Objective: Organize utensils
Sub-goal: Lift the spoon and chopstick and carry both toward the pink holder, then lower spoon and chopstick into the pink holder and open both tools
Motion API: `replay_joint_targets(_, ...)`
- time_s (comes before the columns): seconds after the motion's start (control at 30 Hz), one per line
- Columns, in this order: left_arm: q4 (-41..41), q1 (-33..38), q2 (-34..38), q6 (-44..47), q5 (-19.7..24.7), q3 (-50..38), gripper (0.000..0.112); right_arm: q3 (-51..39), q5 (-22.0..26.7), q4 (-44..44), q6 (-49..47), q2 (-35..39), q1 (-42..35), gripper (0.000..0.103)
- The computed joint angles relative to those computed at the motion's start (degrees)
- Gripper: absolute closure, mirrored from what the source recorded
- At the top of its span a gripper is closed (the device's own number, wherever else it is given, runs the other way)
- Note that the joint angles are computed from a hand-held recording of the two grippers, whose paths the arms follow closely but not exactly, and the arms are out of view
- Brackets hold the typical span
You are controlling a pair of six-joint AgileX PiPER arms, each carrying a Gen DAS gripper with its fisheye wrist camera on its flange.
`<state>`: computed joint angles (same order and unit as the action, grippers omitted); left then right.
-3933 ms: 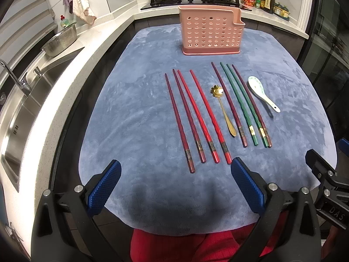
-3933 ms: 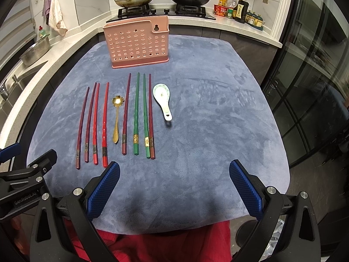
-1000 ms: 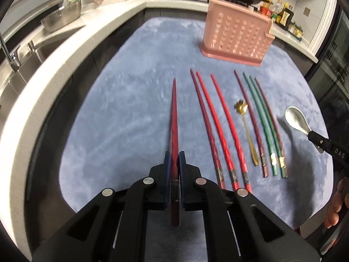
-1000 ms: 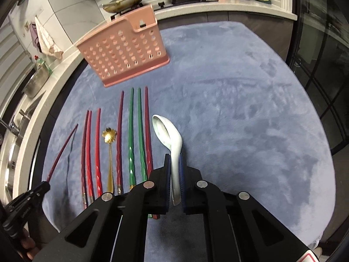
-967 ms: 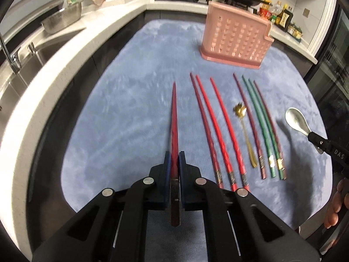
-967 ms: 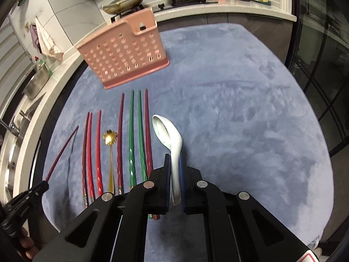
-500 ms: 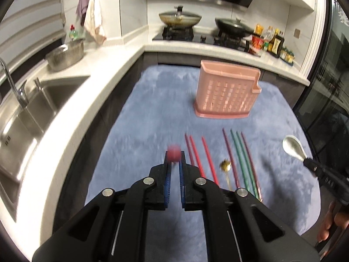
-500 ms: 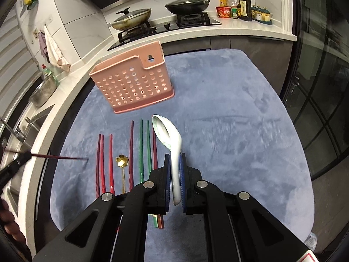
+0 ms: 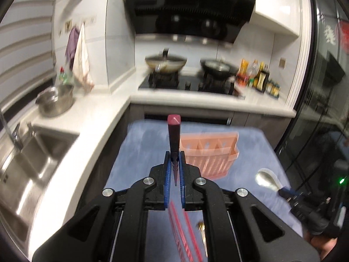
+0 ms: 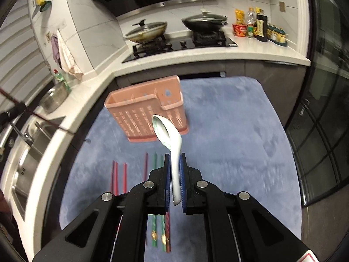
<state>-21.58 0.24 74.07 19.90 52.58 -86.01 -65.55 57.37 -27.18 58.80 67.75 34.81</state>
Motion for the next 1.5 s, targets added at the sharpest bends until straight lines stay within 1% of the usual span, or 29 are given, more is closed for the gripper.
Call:
replay_joint_targets(0.13, 1.1, -2.9, 5.4, -4.1, -0.2, -10.0, 0.106, -7.2, -2.0, 5.8, -9.3, 5.3, -6.9, 0.096)
replay_joint_targets(0.23, 1.6, -5.0, 11.2, -7.3, 0.7, -18.6, 0.106, -13.2, -2.9, 11.3, -15.9, 10.2, -12.1, 0.096)
replay_joint_targets(0.43, 1.2, -6.5, 21.7, -11.4, 4.7, -30.8, 0.106, -23.1, -0.7, 15.1, -22.3, 20.1, -16.9, 0.096)
replay_joint_targets(0.57, 3.6, -7.4, 25.7, -13.4, 5.3, -34.2, 0.106, -28.4, 1.4, 16.7, -25.2, 25.8, -18.5, 0.096)
replay_joint_targets(0.7, 5.9, -8.5, 27.3, -13.9, 4.7, -32.6, 0.106, -32.8, 4.2, 18.0, -27.8, 30.9, -19.7, 0.096)
replay_joint_targets(1.0, 7.1, -8.9, 29.2, -13.9, 3.2, -27.4, 0.106, -41.9, 10.3, 19.8, -31.5, 39.8, -21.8, 0.095)
replay_joint_targets(1.13, 7.3, -8.7, 30.0, -14.2, 3.1, -26.4, 0.106, -42.4, 9.2, 20.3, -31.3, 40.2, -21.8, 0.094)
replay_joint_targets(1.23, 7.6, -8.6, 30.1, -14.5, 2.8, -25.4, 0.105, -41.1, 7.5, 18.6, -29.8, 39.2, -21.3, 0.094)
replay_joint_targets(1.33, 8.1, -8.4, 29.6, -14.9, 1.8, -24.1, 0.105, -39.3, 6.1, 18.0, -28.5, 37.6, -21.3, 0.092)
replay_joint_targets(1.4, 8.9, -8.4, 29.2, -15.5, 1.3, -23.5, 0.097, -37.9, 5.2, 17.8, -27.8, 36.3, -21.4, 0.090)
replay_joint_targets(1.43, 8.9, -8.2, 29.1, -15.6, 1.2, -23.3, 0.090, -37.0, 4.8, 17.7, -27.4, 35.5, -21.4, 0.090)
replay_joint_targets(1.47, 8.7, -8.1, 28.7, -15.7, 1.1, -22.9, 0.087, -36.0, 4.3, 17.5, -27.0, 34.5, -21.3, 0.089)
replay_joint_targets(1.5, 8.6, -7.9, 28.5, -15.7, 1.0, -22.6, 0.086, -35.1, 3.9, 17.3, -26.6, 33.7, -21.1, 0.088)
